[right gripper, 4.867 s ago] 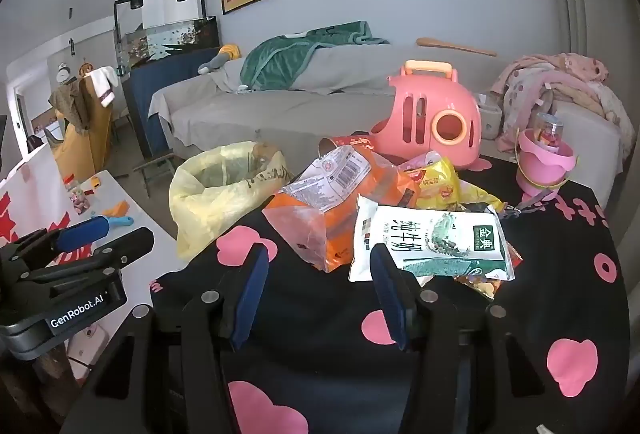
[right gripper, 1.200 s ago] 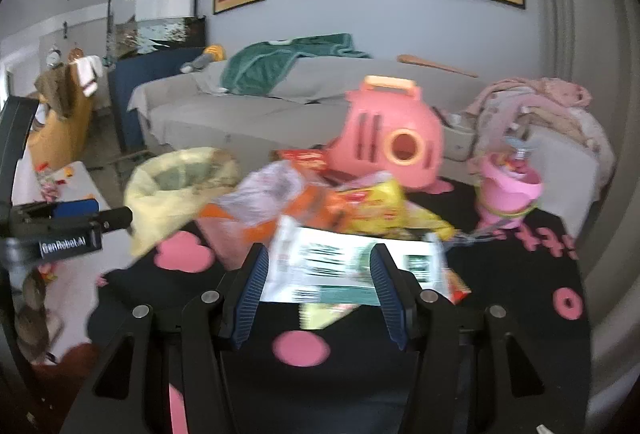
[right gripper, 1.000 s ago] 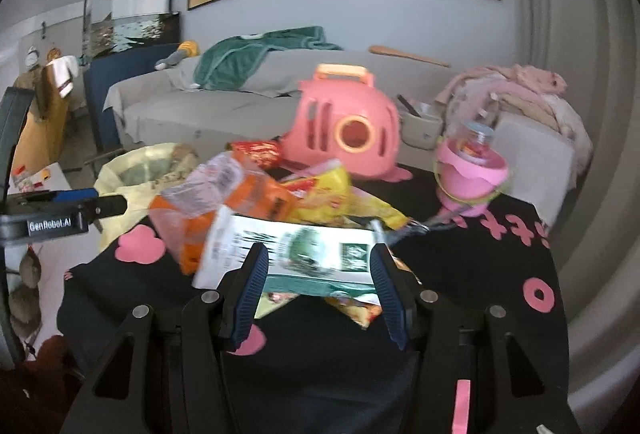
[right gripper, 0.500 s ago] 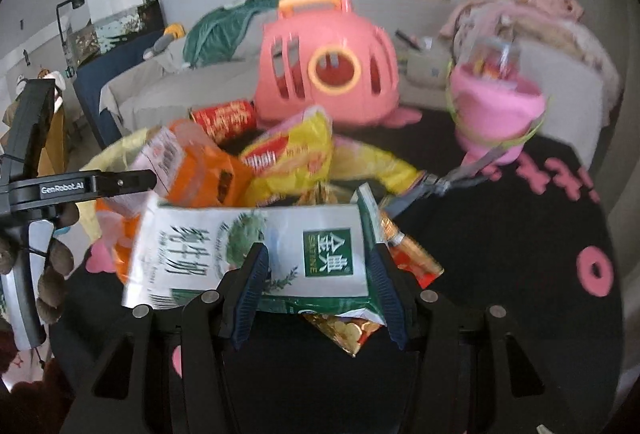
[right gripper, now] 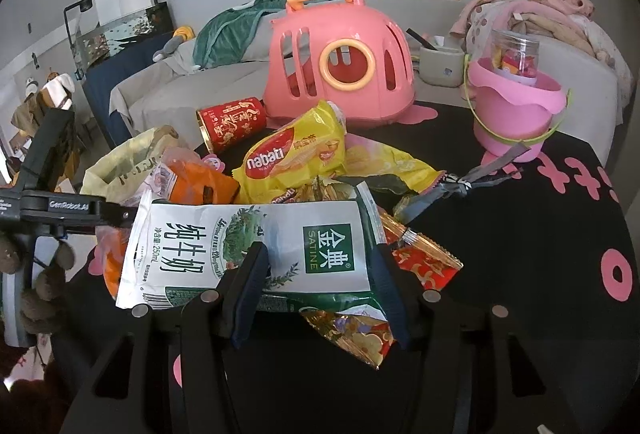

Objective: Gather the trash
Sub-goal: 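Grasp the orange snack bag with the left gripper while the right gripper reaches toward the pink lollipop, then lift the orange bag with the left gripper while the right gripper grasps the pink lollipop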

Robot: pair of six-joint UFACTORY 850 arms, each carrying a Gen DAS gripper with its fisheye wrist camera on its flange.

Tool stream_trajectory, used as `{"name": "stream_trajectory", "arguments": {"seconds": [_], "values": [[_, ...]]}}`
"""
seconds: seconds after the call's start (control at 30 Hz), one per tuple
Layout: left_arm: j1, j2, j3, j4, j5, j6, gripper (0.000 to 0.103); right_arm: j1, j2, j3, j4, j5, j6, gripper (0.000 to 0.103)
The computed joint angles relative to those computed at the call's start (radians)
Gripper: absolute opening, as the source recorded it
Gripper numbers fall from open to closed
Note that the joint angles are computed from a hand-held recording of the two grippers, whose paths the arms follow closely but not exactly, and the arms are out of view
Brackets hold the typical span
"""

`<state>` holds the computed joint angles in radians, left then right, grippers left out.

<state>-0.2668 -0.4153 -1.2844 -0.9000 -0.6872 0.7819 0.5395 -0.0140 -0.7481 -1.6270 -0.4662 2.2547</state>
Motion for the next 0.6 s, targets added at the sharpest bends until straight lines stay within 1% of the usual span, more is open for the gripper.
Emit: {"name": "stream_trajectory", "arguments": {"seconds": [0.03, 0.07, 0.13, 0.17, 0.23, 0.3, 0.37, 0.47, 0.5, 0.6], "values": [[0.005, 0.005, 0.006, -0.017, -0.014, 0.018, 0.039, 0.003, 0.0, -0.001, 0.009, -0.005, -0.009, 0.052], [0.01, 0.011, 0.013, -0.038, -0.026, 0.04, 0.035, 0.007, 0.0, -0.003, 0.023, -0.013, -0.025, 0.052], [0.017, 0.035, 0.035, -0.08, -0.028, 0.088, 0.021, 0.016, -0.002, -0.008, 0.049, -0.029, -0.057, 0.052], [0.02, 0.05, 0.047, -0.097, -0.02, 0.113, 0.019, 0.02, -0.004, -0.013, 0.067, -0.036, -0.082, 0.052], [0.02, 0.098, 0.086, -0.122, 0.045, 0.172, 0.013, 0.027, -0.006, -0.02, 0.097, -0.042, -0.121, 0.052], [0.021, 0.149, 0.129, -0.16, 0.125, 0.243, 0.011, 0.032, -0.005, -0.022, 0.111, -0.037, -0.142, 0.052], [0.028, 0.183, 0.156, -0.192, 0.169, 0.29, 0.011, 0.034, -0.003, -0.026, 0.125, -0.014, -0.165, 0.052], [0.048, 0.208, 0.177, -0.213, 0.17, 0.327, 0.01, 0.037, 0.001, -0.033, 0.138, 0.035, -0.201, 0.052], [0.054, 0.212, 0.183, -0.208, 0.165, 0.335, 0.01, 0.043, -0.001, -0.037, 0.141, 0.036, -0.213, 0.051], [0.069, 0.226, 0.202, -0.19, 0.143, 0.348, 0.01, 0.068, 0.002, -0.053, 0.138, 0.004, -0.242, 0.051]]}}
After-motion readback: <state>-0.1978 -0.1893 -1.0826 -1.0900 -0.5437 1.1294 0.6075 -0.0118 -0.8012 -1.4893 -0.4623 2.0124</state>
